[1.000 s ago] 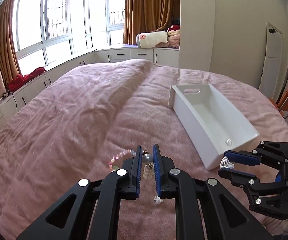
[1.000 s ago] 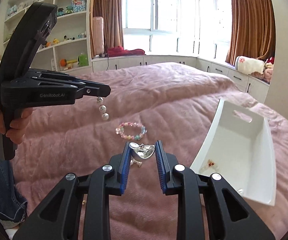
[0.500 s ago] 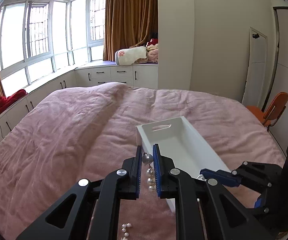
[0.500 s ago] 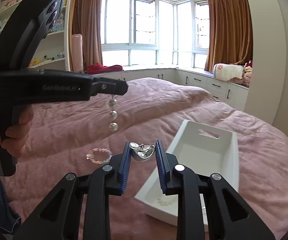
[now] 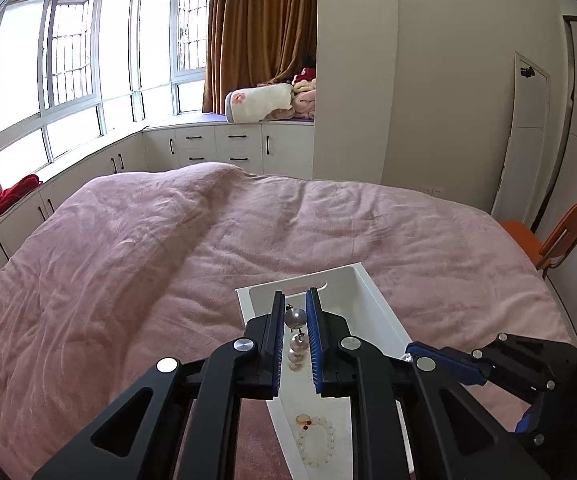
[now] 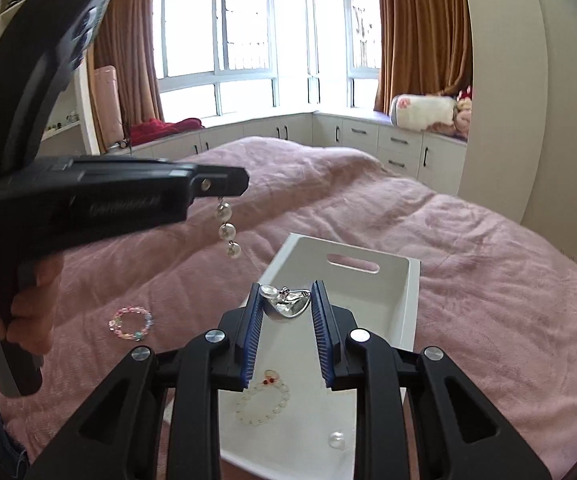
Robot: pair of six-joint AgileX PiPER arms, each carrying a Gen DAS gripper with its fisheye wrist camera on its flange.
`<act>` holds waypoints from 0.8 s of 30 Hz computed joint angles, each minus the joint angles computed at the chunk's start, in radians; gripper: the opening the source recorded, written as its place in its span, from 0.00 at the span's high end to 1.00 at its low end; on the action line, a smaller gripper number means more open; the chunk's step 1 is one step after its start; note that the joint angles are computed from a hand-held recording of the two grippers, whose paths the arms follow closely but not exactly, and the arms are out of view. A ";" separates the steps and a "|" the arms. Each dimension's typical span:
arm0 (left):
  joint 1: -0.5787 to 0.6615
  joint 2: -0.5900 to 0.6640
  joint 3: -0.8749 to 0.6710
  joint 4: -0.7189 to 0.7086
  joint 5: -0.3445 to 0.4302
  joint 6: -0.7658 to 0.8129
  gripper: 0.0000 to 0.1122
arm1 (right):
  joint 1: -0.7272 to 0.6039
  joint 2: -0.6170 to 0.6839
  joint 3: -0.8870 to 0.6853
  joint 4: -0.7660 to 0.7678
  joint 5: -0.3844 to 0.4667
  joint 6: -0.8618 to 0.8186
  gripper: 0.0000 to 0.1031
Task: Organize jewelry
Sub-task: 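Carry the pearl strand and heart pendant over the tray and open both tools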
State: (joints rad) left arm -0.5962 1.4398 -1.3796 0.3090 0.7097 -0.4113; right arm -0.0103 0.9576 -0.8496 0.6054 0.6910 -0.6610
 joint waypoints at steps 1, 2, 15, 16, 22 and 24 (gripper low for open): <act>0.004 0.016 0.000 0.000 -0.009 -0.005 0.86 | -0.010 0.035 -0.011 0.007 -0.003 -0.016 0.76; 0.012 0.040 -0.006 -0.015 -0.024 -0.001 0.86 | -0.016 0.065 -0.019 0.011 -0.008 -0.032 0.76; 0.106 0.403 -0.199 -0.256 -0.020 0.102 0.86 | 0.011 0.289 0.004 -0.072 -0.049 -0.068 0.76; 0.123 0.432 -0.217 -0.285 -0.008 0.109 0.86 | 0.018 0.291 0.017 -0.081 -0.059 -0.065 0.76; 0.147 0.522 -0.283 -0.342 0.017 0.169 0.86 | 0.017 0.278 0.096 -0.047 -0.077 -0.121 0.76; 0.144 0.546 -0.308 -0.353 0.034 0.183 0.86 | 0.035 0.273 0.125 -0.064 -0.100 -0.112 0.75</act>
State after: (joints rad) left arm -0.4526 1.9855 -1.6876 -0.0436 0.7438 -0.2279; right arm 0.0249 1.2307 -0.7246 0.5409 0.5909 -0.7725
